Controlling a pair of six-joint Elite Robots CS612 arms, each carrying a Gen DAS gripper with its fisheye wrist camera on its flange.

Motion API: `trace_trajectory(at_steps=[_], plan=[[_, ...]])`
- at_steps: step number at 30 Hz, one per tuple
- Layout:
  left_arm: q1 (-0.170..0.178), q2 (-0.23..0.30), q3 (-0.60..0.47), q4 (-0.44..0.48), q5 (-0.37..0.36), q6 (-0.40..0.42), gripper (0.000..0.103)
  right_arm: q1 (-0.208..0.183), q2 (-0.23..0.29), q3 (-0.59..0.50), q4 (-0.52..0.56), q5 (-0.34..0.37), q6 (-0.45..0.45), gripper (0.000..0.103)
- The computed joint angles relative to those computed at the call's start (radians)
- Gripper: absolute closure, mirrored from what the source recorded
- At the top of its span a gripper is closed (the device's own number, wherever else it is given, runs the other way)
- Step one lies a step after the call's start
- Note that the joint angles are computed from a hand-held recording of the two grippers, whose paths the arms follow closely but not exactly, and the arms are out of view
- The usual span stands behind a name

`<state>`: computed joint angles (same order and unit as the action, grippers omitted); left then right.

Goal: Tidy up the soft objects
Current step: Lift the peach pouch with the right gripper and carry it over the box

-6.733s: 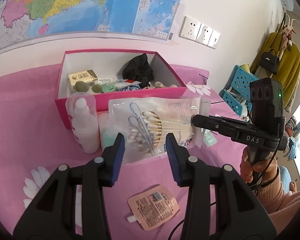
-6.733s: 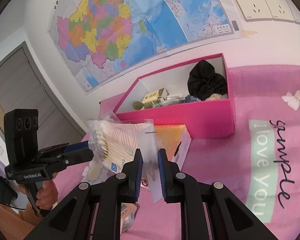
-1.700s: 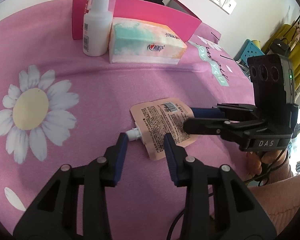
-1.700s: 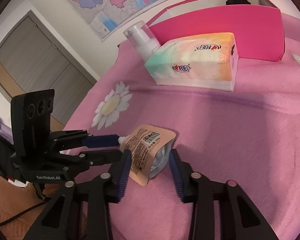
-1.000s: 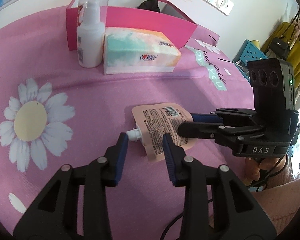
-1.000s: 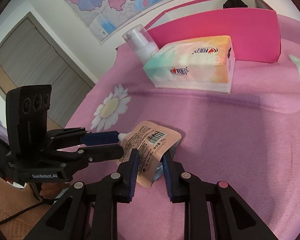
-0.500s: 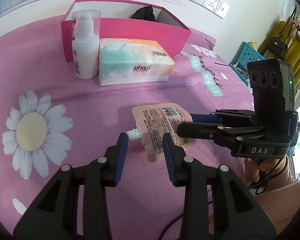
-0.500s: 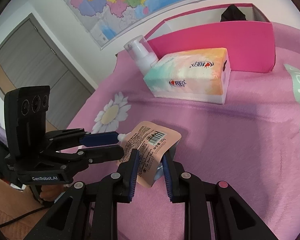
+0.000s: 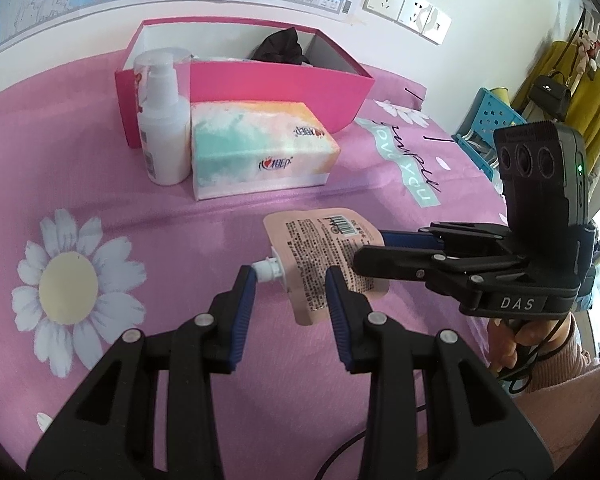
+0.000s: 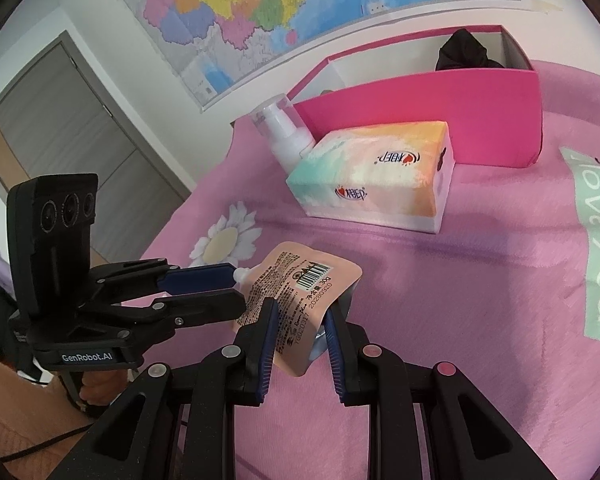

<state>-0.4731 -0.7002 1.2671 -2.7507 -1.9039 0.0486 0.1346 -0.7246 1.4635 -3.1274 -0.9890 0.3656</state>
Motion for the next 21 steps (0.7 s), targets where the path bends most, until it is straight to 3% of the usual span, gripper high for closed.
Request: trace_trajectory(at_steps=[21], plan=[[-0.008, -0.004, -0.003, -0.042, 0.017, 0.012, 0.065, -0.004, -0.009, 0.003, -0.037, -0.029, 0.008, 0.079]])
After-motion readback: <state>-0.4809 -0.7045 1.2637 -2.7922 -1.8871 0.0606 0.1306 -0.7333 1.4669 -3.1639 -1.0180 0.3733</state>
